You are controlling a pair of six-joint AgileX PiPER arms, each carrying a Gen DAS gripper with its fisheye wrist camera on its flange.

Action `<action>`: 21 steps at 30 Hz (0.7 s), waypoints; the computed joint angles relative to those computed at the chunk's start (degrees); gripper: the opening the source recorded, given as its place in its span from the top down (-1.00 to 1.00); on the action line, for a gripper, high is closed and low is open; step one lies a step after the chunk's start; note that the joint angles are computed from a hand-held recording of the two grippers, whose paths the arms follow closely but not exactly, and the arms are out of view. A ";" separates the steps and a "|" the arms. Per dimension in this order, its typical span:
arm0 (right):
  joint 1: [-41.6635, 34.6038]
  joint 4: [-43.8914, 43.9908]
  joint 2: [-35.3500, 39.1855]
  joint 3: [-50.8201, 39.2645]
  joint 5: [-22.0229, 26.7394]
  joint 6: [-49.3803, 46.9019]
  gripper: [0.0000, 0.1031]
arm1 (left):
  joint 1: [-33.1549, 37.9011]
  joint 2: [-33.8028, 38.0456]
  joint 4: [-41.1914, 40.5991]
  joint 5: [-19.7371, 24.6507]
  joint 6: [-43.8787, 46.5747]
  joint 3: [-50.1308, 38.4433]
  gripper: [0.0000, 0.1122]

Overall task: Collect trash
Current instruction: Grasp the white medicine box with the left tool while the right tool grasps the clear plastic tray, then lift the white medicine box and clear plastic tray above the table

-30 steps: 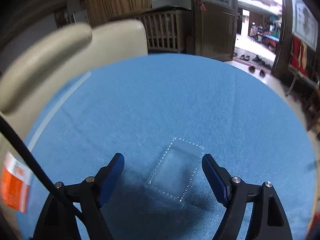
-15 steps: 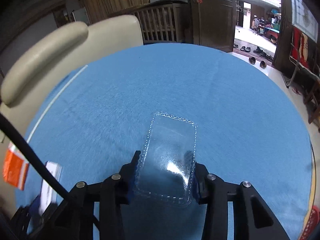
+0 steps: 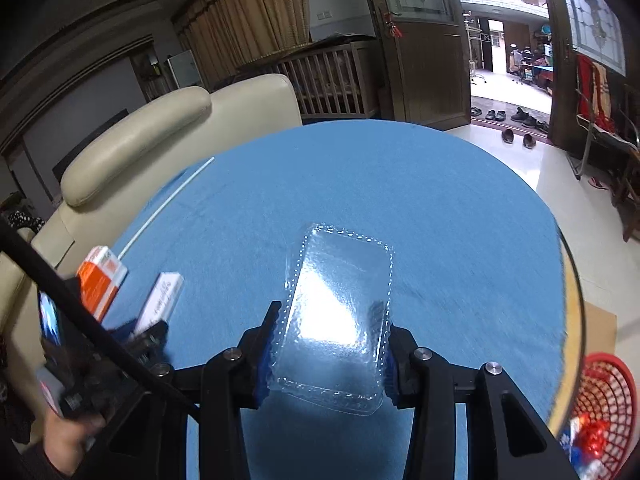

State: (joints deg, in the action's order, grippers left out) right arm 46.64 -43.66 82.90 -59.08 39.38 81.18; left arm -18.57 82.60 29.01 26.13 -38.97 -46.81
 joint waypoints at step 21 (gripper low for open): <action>6.12 -2.95 -9.51 14.50 -0.42 12.01 0.12 | -11.27 -7.28 -4.77 9.14 -0.19 -0.72 0.15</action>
